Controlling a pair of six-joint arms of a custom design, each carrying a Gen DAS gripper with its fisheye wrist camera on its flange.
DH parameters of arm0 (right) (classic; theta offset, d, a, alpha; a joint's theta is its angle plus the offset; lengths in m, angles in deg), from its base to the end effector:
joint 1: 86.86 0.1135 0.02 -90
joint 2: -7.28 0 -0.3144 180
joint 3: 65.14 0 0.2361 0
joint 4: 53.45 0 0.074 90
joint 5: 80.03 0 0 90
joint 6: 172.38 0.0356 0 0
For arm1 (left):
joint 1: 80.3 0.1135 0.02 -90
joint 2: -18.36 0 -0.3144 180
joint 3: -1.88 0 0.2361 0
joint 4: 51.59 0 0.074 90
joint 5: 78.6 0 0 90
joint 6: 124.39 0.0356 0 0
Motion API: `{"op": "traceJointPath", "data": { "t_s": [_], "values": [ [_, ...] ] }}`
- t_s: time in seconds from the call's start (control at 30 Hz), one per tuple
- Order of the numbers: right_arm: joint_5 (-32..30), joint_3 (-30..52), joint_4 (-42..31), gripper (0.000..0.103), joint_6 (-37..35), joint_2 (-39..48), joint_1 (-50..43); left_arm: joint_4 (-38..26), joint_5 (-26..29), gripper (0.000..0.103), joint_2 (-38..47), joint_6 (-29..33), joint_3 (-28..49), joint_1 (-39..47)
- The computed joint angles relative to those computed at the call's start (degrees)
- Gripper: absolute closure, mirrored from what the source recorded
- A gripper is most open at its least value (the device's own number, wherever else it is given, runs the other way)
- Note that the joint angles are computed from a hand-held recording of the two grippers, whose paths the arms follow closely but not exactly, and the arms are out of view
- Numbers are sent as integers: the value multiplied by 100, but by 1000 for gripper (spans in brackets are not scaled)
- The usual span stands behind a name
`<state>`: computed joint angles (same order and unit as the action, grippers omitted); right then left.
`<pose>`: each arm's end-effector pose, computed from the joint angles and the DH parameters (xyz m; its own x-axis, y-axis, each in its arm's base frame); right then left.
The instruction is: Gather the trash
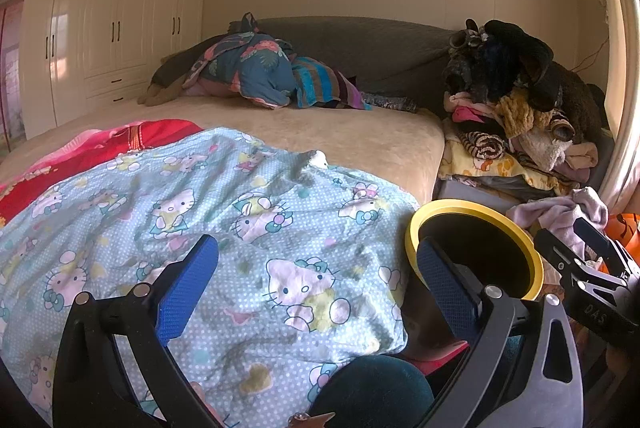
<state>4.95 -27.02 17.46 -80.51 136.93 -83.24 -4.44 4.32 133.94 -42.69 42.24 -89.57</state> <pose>0.3159 0.0231 0.0810 -0.3560 0.0100 -0.9344 -0.1331 0.9892 0.0613 0.3091 -0.0460 0.1174 -0.4671 -0.0689 -0.8815 -0.0151 0.9974 -0.0700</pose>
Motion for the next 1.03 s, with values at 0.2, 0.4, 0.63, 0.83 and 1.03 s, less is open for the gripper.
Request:
{"op": "traceJointPath", "data": {
  "t_s": [0.2,0.4,0.63,0.83,1.03],
  "values": [
    [0,-2,1,11,1,0,-1,-39,2,6,-32,5,8,1],
    [-4,-3,12,11,9,5,-4,-180,67,6,-141,14,53,27],
    [58,190,-421,11,86,-160,261,-577,-2,6,-312,-226,116,384],
    [-158,1924,-2861,11,93,-365,1773,-721,416,6,-403,-189,-207,2517],
    [-423,5770,-6814,11,-89,1102,3919,-1579,180,6,469,46,702,5374]
  ]
}}
